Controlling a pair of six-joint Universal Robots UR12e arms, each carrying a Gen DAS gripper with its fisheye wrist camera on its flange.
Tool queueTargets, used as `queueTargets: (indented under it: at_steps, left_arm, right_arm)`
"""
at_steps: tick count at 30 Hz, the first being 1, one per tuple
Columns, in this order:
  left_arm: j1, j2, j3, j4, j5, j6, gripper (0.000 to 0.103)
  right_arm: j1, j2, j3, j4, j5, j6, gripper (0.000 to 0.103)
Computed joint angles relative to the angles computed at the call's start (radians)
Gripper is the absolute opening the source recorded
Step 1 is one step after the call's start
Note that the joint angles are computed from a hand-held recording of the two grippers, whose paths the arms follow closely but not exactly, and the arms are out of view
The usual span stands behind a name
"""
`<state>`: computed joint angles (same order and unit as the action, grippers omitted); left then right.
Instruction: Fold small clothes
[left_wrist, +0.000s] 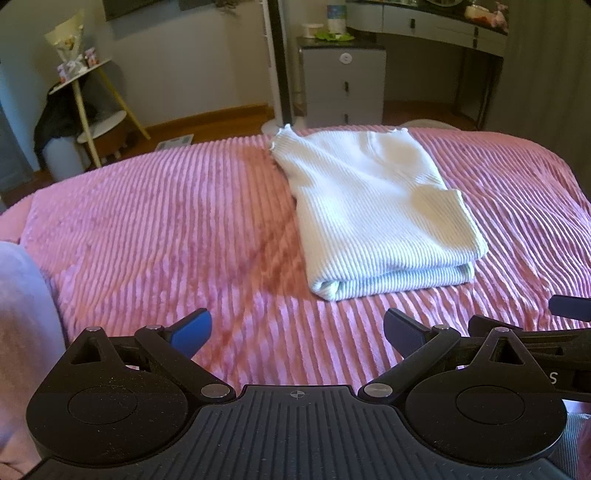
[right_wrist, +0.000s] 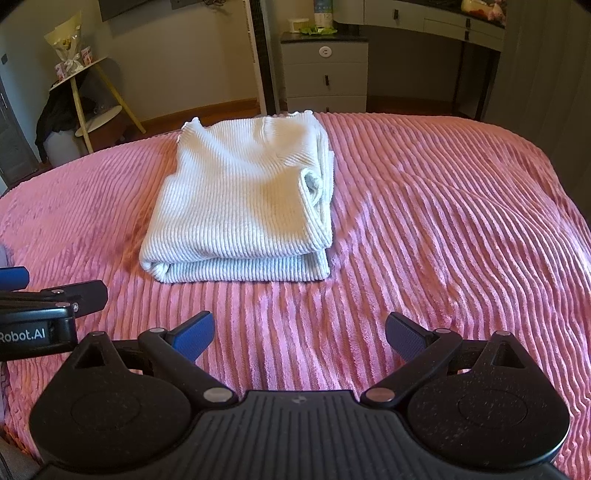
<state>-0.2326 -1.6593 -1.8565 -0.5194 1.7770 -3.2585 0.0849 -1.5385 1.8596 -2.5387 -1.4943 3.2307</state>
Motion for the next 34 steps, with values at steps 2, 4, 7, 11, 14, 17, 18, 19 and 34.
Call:
queueTargets:
  at_steps: [2, 4, 7, 11, 14, 17, 18, 19, 34]
  left_arm:
    - [0.000, 0.000, 0.000, -0.001, 0.000, -0.001, 0.102]
    - [0.001, 0.001, -0.001, 0.000, -0.003, -0.002, 0.102]
    - [0.002, 0.001, -0.002, 0.003, -0.004, -0.011, 0.102]
    - [0.003, 0.004, -0.008, 0.020, -0.010, -0.008, 0.102]
    - [0.000, 0.003, -0.009, 0.028, -0.004, -0.001, 0.102]
    - [0.004, 0.006, -0.011, 0.030, -0.019, -0.009, 0.102]
    - [0.004, 0.007, -0.012, 0.031, -0.016, -0.009, 0.102]
    - [0.002, 0.007, -0.013, 0.034, -0.011, -0.005, 0.102]
    - [-0.014, 0.006, -0.019, 0.052, 0.045, 0.044, 0.102]
  right_arm:
    - [0.000, -0.001, 0.000, -0.001, -0.001, 0.002, 0.099]
    - [-0.001, -0.002, 0.000, 0.000, 0.000, 0.004, 0.099]
    - [0.000, -0.002, 0.001, -0.002, -0.001, 0.004, 0.099]
    - [-0.001, -0.002, 0.000, -0.001, 0.001, 0.005, 0.099]
    - [0.000, -0.003, 0.000, -0.001, -0.001, 0.007, 0.099]
    - [0.000, -0.005, 0.000, 0.000, -0.002, 0.011, 0.099]
    - [0.000, -0.006, 0.001, 0.000, -0.002, 0.015, 0.099]
    - [0.000, -0.007, 0.001, 0.000, -0.002, 0.018, 0.099]
    - [0.005, -0.010, 0.001, -0.003, -0.014, 0.027, 0.099]
